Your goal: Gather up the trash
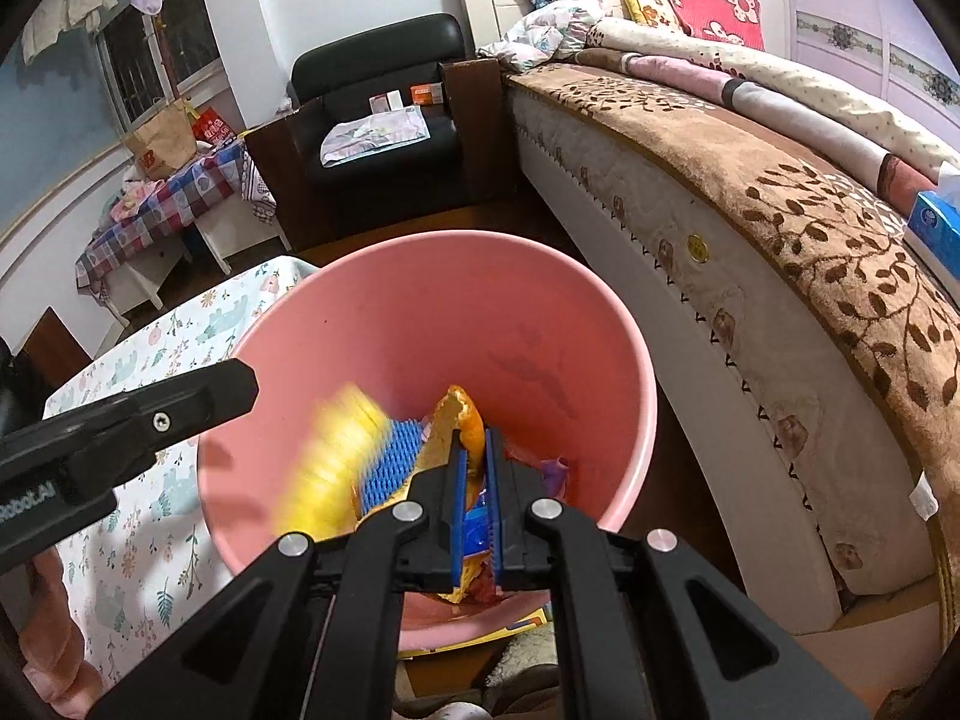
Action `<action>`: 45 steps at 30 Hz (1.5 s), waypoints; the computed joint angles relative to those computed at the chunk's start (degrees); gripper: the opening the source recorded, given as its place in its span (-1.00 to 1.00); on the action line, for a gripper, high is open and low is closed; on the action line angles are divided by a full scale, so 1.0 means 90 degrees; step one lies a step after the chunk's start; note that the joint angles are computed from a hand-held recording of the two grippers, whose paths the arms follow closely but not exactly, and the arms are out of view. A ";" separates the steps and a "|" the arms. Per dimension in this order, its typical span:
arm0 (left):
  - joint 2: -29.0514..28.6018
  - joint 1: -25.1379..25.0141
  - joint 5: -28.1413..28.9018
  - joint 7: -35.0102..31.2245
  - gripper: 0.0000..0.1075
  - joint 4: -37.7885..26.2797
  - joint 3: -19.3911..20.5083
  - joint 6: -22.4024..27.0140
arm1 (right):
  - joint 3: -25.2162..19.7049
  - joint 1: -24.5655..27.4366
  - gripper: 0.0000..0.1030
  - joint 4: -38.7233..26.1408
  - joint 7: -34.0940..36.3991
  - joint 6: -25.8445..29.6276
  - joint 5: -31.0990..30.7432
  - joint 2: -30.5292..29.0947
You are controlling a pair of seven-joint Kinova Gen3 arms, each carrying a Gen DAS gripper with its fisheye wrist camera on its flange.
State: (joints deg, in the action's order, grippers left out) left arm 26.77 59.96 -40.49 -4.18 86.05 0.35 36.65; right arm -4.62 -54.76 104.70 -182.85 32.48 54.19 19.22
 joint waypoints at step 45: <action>-0.0402 0.1009 -0.1840 0.1870 -0.06 0.0260 0.0858 0.2933 | -0.1120 -0.0834 0.36 0.0232 -0.1907 0.2131 0.1425 -0.0409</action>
